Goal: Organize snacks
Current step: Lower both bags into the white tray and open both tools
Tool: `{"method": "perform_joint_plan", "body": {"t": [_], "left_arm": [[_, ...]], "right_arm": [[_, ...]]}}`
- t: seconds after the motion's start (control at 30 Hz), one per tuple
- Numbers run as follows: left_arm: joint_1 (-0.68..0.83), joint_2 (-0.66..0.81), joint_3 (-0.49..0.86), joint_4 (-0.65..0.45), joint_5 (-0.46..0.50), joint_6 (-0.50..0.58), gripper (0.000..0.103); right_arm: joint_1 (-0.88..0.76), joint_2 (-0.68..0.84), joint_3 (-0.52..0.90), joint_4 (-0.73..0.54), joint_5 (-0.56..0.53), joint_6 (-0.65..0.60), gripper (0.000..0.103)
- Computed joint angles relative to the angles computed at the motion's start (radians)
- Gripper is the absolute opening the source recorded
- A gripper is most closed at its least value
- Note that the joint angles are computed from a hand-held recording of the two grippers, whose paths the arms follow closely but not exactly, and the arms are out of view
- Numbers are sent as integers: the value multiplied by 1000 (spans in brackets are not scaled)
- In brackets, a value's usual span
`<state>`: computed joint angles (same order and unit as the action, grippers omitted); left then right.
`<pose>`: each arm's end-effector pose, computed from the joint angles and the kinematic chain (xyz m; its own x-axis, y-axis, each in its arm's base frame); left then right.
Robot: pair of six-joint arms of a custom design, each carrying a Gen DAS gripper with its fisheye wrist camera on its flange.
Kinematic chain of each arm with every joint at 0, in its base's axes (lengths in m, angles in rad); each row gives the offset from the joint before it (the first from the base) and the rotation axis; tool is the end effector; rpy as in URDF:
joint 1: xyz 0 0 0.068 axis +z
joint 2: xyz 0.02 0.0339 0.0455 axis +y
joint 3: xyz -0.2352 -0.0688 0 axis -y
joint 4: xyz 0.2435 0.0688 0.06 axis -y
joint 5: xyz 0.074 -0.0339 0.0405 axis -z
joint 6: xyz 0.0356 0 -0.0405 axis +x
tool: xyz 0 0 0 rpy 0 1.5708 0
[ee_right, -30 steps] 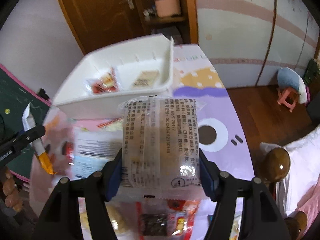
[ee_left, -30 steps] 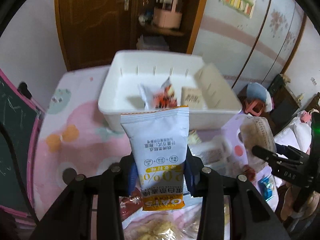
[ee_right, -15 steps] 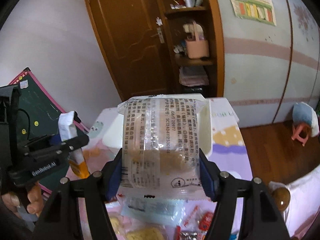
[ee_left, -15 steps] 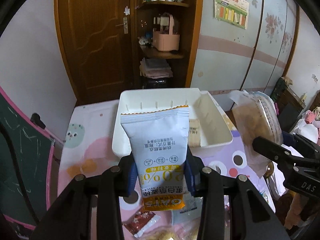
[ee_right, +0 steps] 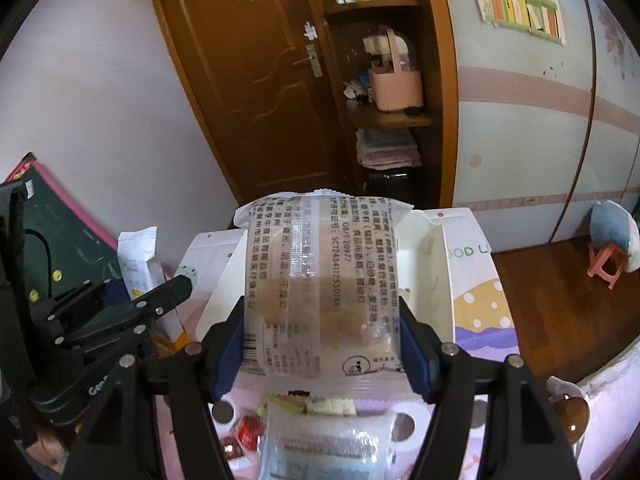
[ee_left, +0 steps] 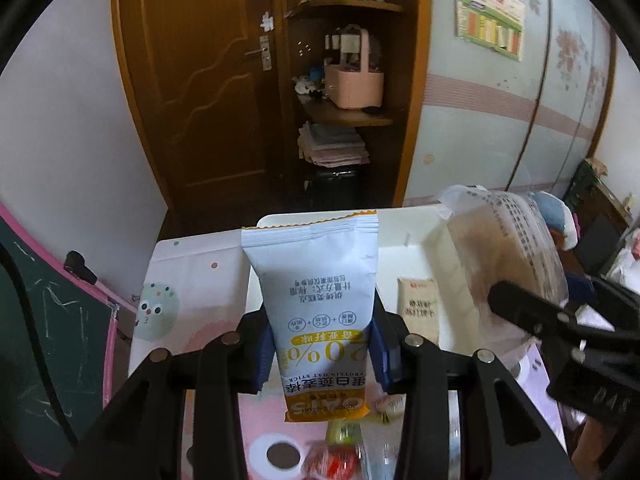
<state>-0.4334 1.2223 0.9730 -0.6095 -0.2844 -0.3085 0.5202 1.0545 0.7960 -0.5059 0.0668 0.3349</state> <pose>0.2412 -0.1006 0.2507 -0.7265 0.0151 -0.6870 0.0169 0.9998 0.0040 0.2040 0.1141 0.2380 -0.7165 -0.0325 -0.6969 -0.2315 0.9534 0.1936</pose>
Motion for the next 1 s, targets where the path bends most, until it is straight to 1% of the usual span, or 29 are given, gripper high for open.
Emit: {"method": "perform_joint_plan", "body": {"t": [0.2, 0.27, 0.3, 0.37, 0.4, 0.43, 0.5, 0.57, 0.63, 0.7, 0.8, 0.9, 1.0], "left_arm": [[91, 244, 123, 101, 34, 59, 39], [105, 309, 155, 111, 47, 62, 40], [111, 345, 174, 112, 60, 61, 44], [123, 430, 227, 93, 72, 52, 65], [124, 447, 230, 94, 72, 49, 86], [124, 457, 222, 111, 67, 46, 93], [124, 456, 195, 143, 58, 53, 93], [123, 457, 188, 135, 51, 53, 93], [121, 426, 154, 139, 43, 43, 93], [120, 379, 112, 142, 38, 39, 93], [107, 304, 69, 131, 5, 33, 93], [94, 231, 45, 99, -19, 8, 93], [79, 158, 27, 53, -33, -11, 93]], "right_arm": [[-16, 245, 144, 67, 43, 17, 69], [-28, 322, 187, 90, 47, 17, 72], [-34, 363, 208, 98, 52, 18, 73], [-37, 414, 233, 104, 70, 11, 73], [-38, 433, 234, 116, 84, 11, 73], [-39, 436, 230, 119, 82, 15, 74], [-42, 428, 213, 135, 54, 17, 83], [-28, 405, 191, 153, 64, 3, 88], [-6, 365, 158, 160, 93, -7, 89], [0, 317, 124, 162, 77, -14, 90], [15, 252, 92, 140, 70, -5, 90], [23, 164, 55, 111, 61, 4, 90], [22, 111, 44, 80, 45, 5, 90]]}}
